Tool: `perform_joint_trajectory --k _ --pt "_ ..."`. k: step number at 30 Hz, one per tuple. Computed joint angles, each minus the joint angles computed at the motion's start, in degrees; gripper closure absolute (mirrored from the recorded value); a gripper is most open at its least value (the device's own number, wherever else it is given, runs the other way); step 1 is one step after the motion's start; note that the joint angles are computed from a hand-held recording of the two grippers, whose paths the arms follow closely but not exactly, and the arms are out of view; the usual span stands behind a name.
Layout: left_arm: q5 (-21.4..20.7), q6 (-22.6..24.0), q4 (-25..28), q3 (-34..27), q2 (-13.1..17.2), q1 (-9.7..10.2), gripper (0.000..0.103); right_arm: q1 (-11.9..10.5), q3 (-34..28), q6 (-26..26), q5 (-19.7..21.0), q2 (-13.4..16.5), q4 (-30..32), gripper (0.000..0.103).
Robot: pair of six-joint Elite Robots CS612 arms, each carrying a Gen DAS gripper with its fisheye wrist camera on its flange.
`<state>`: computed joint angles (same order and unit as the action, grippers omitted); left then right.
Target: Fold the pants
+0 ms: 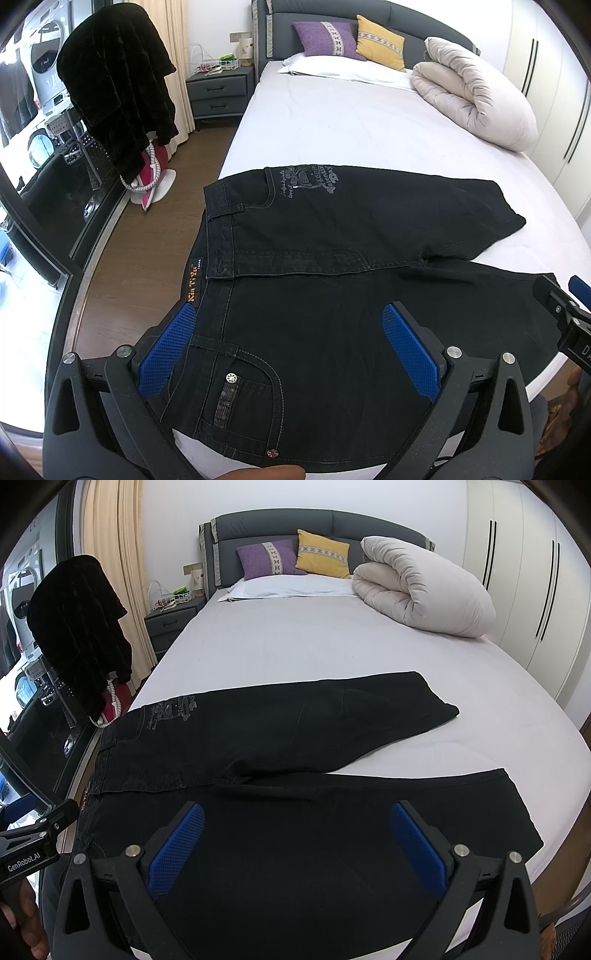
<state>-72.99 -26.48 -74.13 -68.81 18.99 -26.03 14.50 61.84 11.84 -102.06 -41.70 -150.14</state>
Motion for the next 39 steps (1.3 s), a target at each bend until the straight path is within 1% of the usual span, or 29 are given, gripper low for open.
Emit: perform_joint_trajectory --k 31,39 --pt "-0.1 -0.2 0.4 -0.2 0.1 0.04 0.000 0.1 -0.1 0.3 0.0 0.3 0.3 0.000" --pt "-0.3 -0.3 1.0 0.4 -0.2 0.21 0.000 0.0 -0.7 0.6 0.4 0.6 1.7 0.000"
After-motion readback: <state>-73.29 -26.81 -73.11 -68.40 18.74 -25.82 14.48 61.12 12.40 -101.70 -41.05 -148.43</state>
